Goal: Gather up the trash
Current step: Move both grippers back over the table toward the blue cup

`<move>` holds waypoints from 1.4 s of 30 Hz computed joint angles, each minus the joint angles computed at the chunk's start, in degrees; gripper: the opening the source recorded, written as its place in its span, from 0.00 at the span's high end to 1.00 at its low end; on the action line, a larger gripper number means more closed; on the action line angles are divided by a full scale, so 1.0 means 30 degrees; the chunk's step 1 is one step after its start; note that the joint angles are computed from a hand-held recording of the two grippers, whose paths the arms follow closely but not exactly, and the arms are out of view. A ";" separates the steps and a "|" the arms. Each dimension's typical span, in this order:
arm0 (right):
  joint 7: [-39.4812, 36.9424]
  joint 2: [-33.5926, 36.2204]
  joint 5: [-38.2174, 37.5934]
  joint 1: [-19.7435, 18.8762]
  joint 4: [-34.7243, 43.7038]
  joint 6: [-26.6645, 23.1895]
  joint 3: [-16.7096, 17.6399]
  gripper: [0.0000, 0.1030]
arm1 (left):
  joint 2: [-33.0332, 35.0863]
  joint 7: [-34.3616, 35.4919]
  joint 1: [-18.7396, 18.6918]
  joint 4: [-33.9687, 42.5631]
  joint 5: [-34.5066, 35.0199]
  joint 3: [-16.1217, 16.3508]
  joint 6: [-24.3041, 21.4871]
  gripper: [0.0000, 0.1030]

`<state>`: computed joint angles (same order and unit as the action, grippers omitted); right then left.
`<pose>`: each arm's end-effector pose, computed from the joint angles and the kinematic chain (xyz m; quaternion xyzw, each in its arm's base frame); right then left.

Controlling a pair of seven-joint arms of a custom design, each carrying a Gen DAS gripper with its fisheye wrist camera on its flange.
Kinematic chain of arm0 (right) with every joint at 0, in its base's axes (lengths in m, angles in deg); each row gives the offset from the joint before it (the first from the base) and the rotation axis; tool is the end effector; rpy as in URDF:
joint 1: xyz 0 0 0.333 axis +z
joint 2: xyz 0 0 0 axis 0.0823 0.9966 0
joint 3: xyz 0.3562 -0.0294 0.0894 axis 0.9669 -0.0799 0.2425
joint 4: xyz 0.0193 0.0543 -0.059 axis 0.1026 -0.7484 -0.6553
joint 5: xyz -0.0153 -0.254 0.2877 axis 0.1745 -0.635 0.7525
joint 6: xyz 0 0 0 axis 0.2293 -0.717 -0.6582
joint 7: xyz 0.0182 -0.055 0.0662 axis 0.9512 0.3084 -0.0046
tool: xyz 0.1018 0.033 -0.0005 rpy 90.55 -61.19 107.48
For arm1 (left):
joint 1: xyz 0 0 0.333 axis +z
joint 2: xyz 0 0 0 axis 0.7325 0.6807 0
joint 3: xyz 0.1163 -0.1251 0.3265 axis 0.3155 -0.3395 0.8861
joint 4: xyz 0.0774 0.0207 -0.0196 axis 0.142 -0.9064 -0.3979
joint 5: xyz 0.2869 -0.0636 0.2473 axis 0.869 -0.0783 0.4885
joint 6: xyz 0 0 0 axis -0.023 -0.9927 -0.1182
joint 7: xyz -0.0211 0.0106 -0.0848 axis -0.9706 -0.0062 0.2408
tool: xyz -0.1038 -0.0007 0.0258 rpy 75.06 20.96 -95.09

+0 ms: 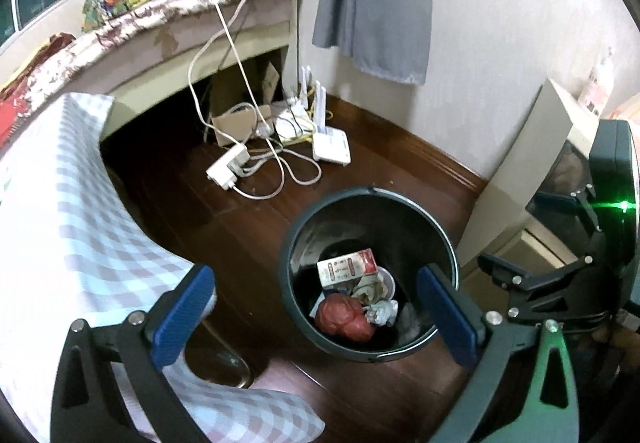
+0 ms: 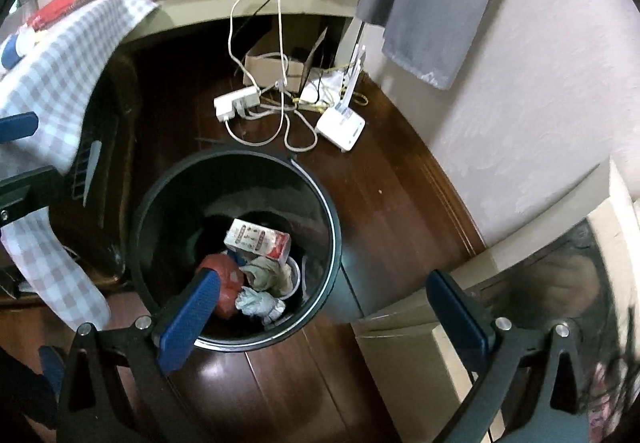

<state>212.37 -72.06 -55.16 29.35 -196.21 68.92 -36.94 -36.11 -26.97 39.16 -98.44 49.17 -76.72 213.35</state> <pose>0.4606 0.3005 0.4221 -0.7756 0.5593 -0.2380 0.1700 0.4241 -0.2450 0.4718 -0.5916 0.7348 -0.2645 0.2002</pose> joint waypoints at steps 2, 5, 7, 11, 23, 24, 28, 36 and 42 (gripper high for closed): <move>0.0366 -0.0230 -0.0288 0.0087 0.0028 0.0029 -0.0045 0.00 | -0.0395 -0.0023 0.0075 -0.0074 0.0016 0.0038 -0.0012 0.01; 0.0774 -0.0398 -0.0064 -0.0054 0.0086 0.0448 -0.0024 0.00 | -0.1086 -0.0356 0.0500 -0.0265 0.0242 -0.0132 0.0018 0.01; 0.1690 -0.0561 -0.0587 0.0002 0.0382 0.0215 0.0057 0.00 | -0.1502 -0.0665 0.0939 -0.0418 0.0411 -0.0326 0.0057 0.01; 0.2203 -0.0647 -0.0698 0.0022 0.0715 0.0474 0.0254 0.00 | -0.2505 -0.0921 0.1739 -0.1020 0.0302 -0.0458 0.0284 0.01; 0.1027 0.1026 -0.0419 0.1867 0.4173 0.0730 0.0808 0.00 | -0.6069 -0.0294 0.3844 -0.3454 -0.1733 -0.0046 0.0088 0.01; 0.0733 0.1215 -0.0280 0.2072 0.4430 0.0754 0.0773 0.00 | -0.6434 -0.0206 0.4064 -0.3685 -0.1910 -0.0013 0.0026 0.01; -0.0688 0.2123 0.0421 0.3153 0.5821 0.1189 0.0772 0.00 | -0.7857 0.0143 0.5105 -0.4601 -0.2480 0.0138 -0.0108 0.01; -0.1773 0.4271 0.0789 0.5777 0.9465 0.0316 0.0131 0.00 | -1.0633 0.1631 0.6754 -0.6698 -0.3669 0.1615 0.0045 0.01; -0.5406 0.7315 0.4220 0.7411 1.3895 0.0175 0.0454 0.00 | -1.2001 0.3256 0.8689 -0.7804 -0.4635 0.2695 -0.0146 0.01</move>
